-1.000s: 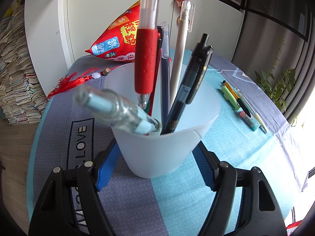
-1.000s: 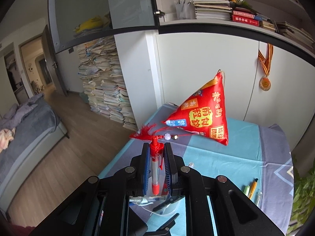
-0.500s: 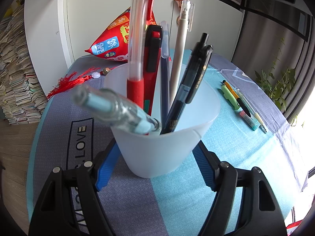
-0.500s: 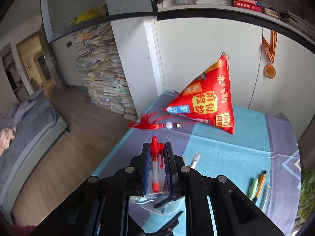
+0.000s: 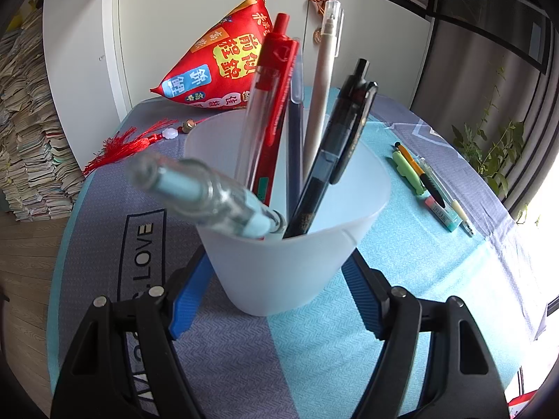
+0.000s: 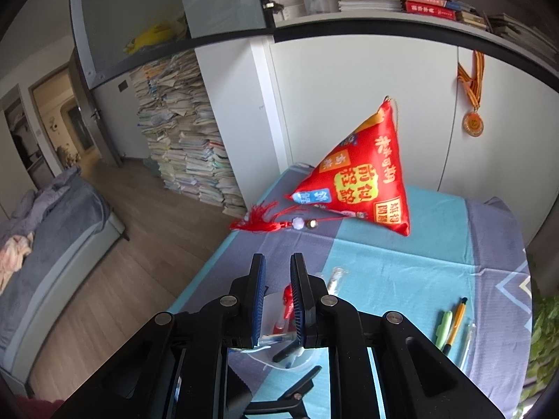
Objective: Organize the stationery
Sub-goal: 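Move the right gripper to the orange pen and grasp it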
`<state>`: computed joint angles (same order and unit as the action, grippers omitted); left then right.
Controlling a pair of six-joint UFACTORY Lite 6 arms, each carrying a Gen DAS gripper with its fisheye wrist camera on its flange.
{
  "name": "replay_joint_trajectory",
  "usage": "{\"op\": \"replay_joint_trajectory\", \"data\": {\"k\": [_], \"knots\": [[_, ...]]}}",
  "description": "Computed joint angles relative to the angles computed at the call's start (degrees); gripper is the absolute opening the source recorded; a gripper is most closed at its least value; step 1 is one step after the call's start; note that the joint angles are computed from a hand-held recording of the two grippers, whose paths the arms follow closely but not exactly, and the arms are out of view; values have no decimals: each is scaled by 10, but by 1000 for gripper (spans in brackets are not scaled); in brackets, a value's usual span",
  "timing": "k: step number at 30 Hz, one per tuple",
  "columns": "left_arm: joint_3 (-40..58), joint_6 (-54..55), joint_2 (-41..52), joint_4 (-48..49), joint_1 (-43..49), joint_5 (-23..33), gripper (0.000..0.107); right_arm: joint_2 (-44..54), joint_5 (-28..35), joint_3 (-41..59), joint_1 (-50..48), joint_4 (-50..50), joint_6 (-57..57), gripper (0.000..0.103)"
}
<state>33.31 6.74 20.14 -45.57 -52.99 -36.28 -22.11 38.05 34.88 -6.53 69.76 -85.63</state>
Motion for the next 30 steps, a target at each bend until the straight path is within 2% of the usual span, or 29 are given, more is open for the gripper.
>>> {"op": "replay_joint_trajectory", "data": {"k": [5, 10, 17, 22, 30], "knots": [[-1, 0, 0, -2, -2, -2, 74, -16, 45, 13, -92, -8, -13, 15], [-2, 1, -1, -2, -3, -2, 74, 33, 62, 42, -185, -9, -25, 15], [-6, 5, -7, -3, -2, -3, 75, 131, 26, 59, -235, -18, -45, 15], [-3, 14, -8, -11, -9, -4, 80, 178, 27, 70, -266, -17, -61, 15], [-20, 45, -26, -81, -40, -66, 80, 194, 21, 62, -273, -14, -79, 15]]}}
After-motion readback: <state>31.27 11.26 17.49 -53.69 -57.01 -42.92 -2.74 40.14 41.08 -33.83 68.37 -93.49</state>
